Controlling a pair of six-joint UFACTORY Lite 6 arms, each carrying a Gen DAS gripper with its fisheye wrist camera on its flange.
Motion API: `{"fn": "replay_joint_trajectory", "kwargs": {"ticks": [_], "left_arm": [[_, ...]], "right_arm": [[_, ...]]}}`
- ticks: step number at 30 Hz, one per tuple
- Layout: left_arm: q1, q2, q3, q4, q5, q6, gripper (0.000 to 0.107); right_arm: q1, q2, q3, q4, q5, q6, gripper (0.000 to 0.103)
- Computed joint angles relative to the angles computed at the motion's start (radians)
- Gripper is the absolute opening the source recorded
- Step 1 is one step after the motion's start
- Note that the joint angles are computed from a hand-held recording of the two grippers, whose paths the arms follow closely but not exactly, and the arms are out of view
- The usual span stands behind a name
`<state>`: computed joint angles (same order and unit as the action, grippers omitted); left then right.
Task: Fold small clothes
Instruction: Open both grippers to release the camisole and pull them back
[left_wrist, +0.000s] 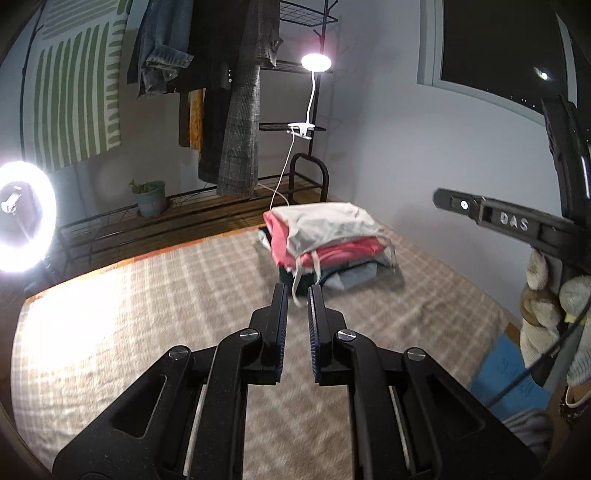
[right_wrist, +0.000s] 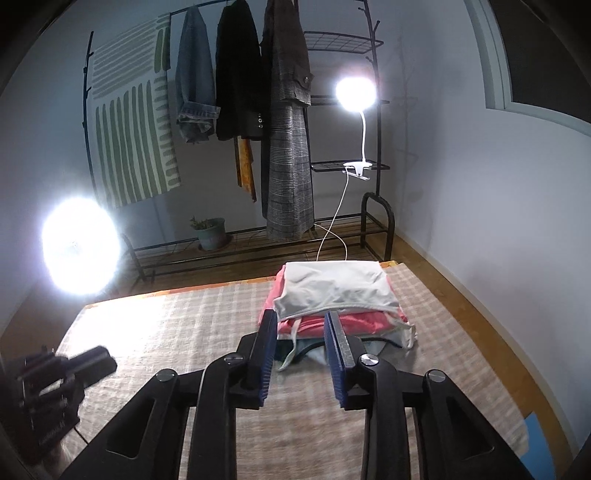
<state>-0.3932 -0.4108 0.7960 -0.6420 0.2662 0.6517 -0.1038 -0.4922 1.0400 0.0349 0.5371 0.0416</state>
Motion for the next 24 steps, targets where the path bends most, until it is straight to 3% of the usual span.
{"fn": "replay_joint_trajectory", "kwargs": {"ticks": [8,11,15,18,20,24], "left_arm": [[0.131,-0.134,-0.178,-0.328,0.034,0.385,0.011],[0.175,-0.144,-0.217,-0.489,0.052,0.553,0.038],[0.199,-0.149,-0.253,-0.560,0.049,0.660,0.043],[0.224,-0.162,-0.279,-0.634,0.062,0.747,0.058],[0.224,-0.180,-0.297,-0.648,0.054,0.766,0.062],[0.194,-0.232,-0.336,-0.666,0.016,0.798,0.081]], "right_arm": [[0.214,-0.033,-0.146,-0.377,-0.054,0.465,0.033],[0.294,-0.041,-0.190,-0.580,-0.046,0.683,0.039],[0.351,-0.050,-0.236,-0.713,-0.039,0.842,0.055],[0.375,-0.050,-0.258,-0.784,-0.027,0.911,0.061],[0.390,-0.052,-0.269,-0.838,-0.014,0.970,0.066],[0.404,-0.075,-0.282,-0.908,-0.008,1.055,0.080]]}}
